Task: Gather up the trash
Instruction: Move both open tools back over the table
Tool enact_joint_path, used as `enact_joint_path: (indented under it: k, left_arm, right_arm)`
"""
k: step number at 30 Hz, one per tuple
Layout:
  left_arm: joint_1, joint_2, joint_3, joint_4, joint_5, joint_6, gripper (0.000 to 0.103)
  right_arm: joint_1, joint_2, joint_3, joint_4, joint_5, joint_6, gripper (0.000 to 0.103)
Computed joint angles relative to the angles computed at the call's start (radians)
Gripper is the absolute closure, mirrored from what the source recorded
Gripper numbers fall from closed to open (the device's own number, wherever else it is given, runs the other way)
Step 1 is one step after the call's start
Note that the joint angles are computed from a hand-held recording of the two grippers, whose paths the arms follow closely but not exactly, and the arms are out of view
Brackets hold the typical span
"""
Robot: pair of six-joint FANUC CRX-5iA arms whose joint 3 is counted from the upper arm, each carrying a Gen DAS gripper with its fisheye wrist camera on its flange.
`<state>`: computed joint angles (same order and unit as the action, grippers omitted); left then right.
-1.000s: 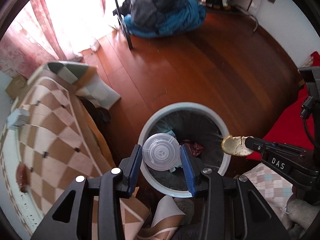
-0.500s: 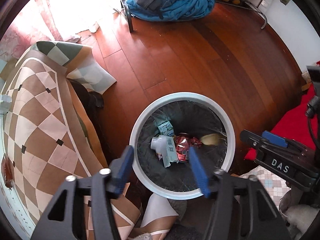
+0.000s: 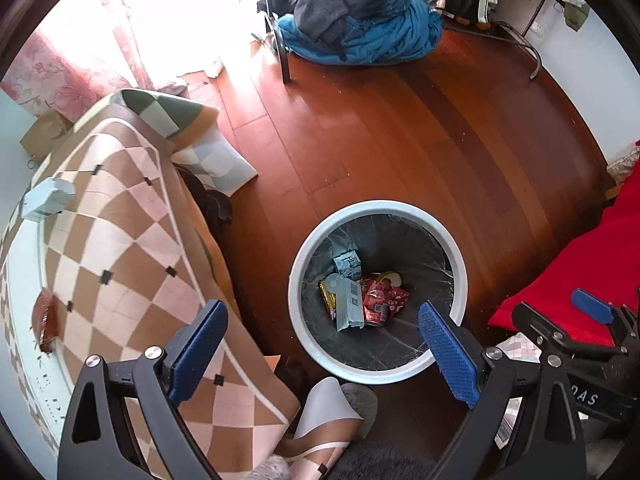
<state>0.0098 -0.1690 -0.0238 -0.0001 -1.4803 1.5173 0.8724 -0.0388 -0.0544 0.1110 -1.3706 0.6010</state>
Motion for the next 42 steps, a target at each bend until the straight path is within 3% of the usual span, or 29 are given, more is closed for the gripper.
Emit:
enact_joint_path:
  k: [4, 13, 22, 27, 32, 37, 42]
  left_arm:
    - [0.009, -0.035, 0.005, 0.002, -0.015, -0.014, 0.000]
    - [0.040, -0.111, 0.051, 0.020, -0.057, -0.040, 0.000]
    - [0.128, -0.197, 0.098, 0.082, -0.089, -0.094, 0.000]
    - [0.265, -0.243, 0.115, 0.154, -0.101, -0.168, 0.000]
    - [0.495, -0.280, 0.091, 0.209, -0.107, -0.321, 0.000]
    - [0.749, -0.295, 0.001, 0.153, -0.052, -0.520, 0.000]
    - [0.860, -0.219, -0.064, 0.086, -0.011, -0.635, 0.001]
  right_arm:
    - [0.030, -0.024, 0.015, 0.016, -0.025, -0.013, 0.000]
    - [0.119, -0.074, 0.063, 0.086, -0.101, -0.078, 0.000]
    - [0.238, -0.134, 0.118, 0.172, -0.169, -0.192, 0.000]
    - [0.302, -0.134, 0.179, 0.219, -0.178, -0.246, 0.000]
    - [0.329, -0.069, 0.285, 0.216, -0.142, -0.224, 0.000]
    - [0.315, 0.097, 0.424, 0.106, -0.078, -0.120, 0.000]
    - [0.288, 0.321, 0.615, -0.063, -0.051, 0.006, 0.000]
